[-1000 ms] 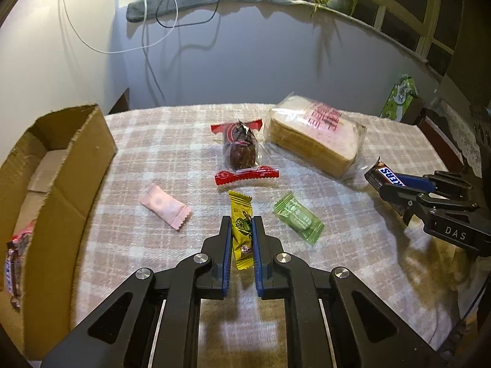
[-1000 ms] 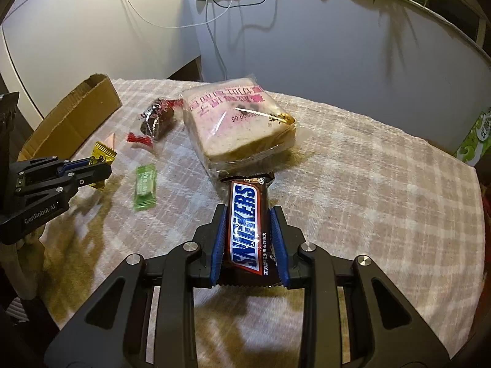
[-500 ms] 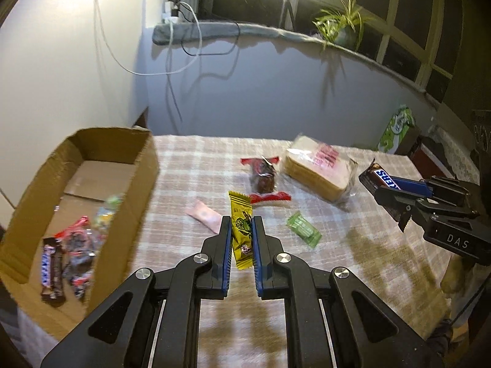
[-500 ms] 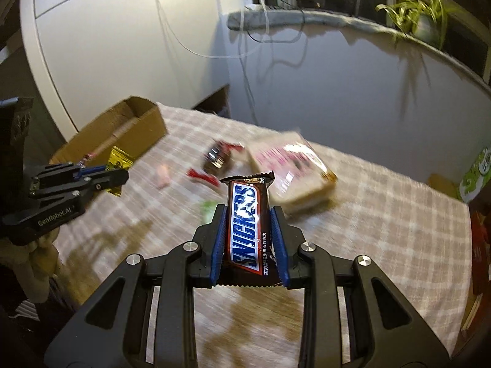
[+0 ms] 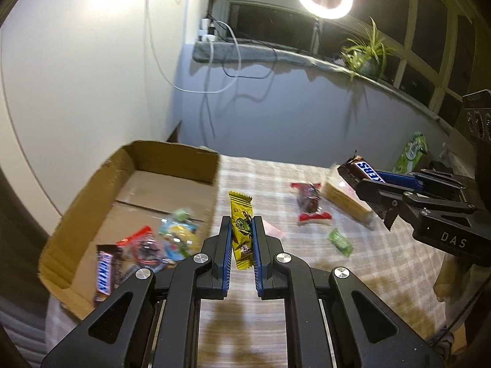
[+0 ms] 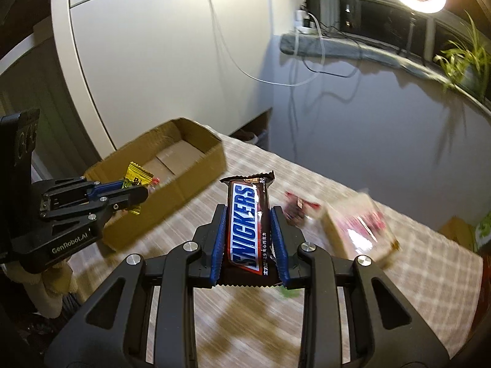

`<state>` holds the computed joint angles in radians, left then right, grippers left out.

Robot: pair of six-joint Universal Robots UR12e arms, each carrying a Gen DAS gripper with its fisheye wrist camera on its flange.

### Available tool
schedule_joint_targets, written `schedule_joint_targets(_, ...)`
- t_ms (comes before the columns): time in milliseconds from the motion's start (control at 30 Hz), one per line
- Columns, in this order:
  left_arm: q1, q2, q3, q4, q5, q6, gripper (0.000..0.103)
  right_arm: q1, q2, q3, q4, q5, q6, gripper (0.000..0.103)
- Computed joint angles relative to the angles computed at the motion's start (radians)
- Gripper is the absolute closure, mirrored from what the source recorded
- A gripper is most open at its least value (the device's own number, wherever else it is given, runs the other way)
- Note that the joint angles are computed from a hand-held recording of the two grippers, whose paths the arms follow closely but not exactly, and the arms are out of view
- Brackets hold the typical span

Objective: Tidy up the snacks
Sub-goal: 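Carry both snacks over the cardboard box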

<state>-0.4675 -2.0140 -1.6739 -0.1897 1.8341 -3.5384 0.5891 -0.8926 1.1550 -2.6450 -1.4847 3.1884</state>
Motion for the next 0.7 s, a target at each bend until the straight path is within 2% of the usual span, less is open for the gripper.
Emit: schedule_joint_targets(700,0.074,0.057,-0.099,0.049,0.024,-0.028,0.093,0.061,0.211,-0.367,0.179,0.058,-0.045,0.074)
